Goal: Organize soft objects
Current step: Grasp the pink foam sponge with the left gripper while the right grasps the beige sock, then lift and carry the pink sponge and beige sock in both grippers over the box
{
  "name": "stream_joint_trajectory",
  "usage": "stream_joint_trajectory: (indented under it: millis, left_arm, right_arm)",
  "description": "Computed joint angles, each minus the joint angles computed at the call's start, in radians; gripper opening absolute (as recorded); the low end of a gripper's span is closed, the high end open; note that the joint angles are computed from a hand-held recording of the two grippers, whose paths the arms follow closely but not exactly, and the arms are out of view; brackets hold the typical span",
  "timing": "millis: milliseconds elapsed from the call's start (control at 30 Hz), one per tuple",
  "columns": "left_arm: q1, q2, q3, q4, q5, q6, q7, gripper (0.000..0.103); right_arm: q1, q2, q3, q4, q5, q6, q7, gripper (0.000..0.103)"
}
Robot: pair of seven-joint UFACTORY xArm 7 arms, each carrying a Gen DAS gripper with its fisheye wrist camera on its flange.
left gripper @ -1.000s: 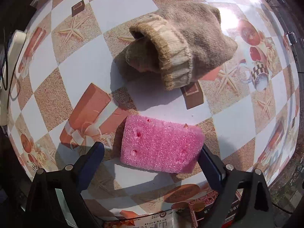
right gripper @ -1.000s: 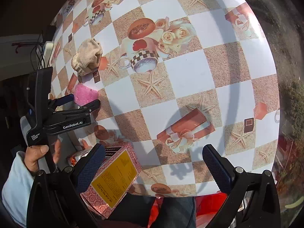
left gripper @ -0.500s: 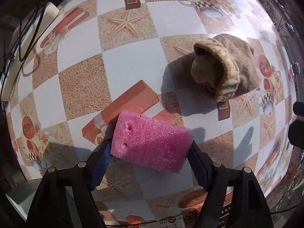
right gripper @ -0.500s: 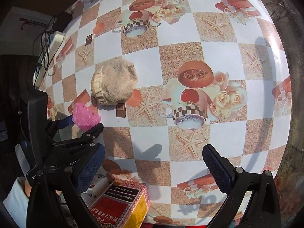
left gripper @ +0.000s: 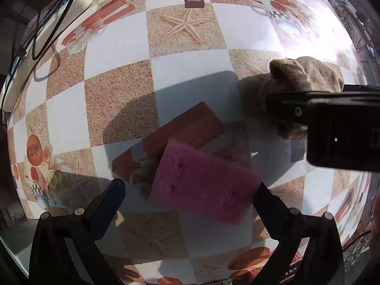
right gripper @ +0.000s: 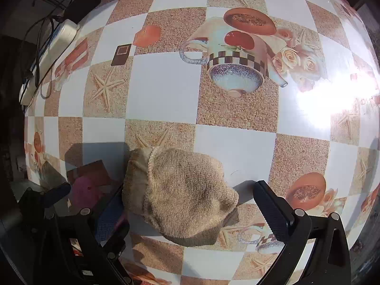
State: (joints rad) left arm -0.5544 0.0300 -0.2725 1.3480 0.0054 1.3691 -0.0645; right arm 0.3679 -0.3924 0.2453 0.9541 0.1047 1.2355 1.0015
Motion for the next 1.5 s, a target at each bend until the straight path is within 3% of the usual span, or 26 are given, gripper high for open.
stream_joint_trajectory:
  millis: [133,200,300,367,667,800,1033,1233,1500]
  left_arm:
    - [-0.008,0.045,-0.002,0.056,0.024,0.048,0.000,0.103]
    - [-0.022,0.036,-0.009,0.052,0.055,0.018,0.017,0.097]
    - [-0.035,0.025,-0.018,0.056,0.047,0.001,0.084,0.074]
    - [-0.048,0.023,-0.023,0.057,0.082,0.002,0.082,0.074]
    - [-0.028,-0.077,-0.016,0.017,0.069,-0.017,0.088,0.074]
    - [-0.039,-0.105,-0.043,0.060,0.065,0.036,0.041,0.074]
    - [-0.036,-0.236,-0.054,0.015,0.029,0.092,0.050,0.074]
    - [-0.023,-0.348,-0.053,-0.053,-0.016,0.118,0.108,0.074]
    - [0.008,-0.485,-0.030,-0.099,-0.089,0.187,0.190,0.074]
  right_arm:
    - [0.004,0.023,0.013,0.023,-0.021,0.024,0.011,0.101]
    - [0.007,0.025,0.024,0.038,-0.042,0.041,0.029,0.083]
    - [0.012,0.005,0.015,0.038,-0.040,0.035,0.013,0.052]
    - [0.014,-0.023,0.005,0.013,-0.011,0.012,0.012,0.041]
    - [0.009,-0.253,0.022,-0.079,0.054,0.054,0.089,0.041]
    - [0.013,-0.349,0.038,-0.103,0.083,0.111,0.137,0.041]
    - [0.029,-0.480,0.094,-0.122,0.141,0.216,0.254,0.041]
    - [0.048,-0.537,0.170,-0.081,0.190,0.310,0.372,0.041]
    - [0.065,-0.484,0.306,0.066,0.238,0.385,0.527,0.041]
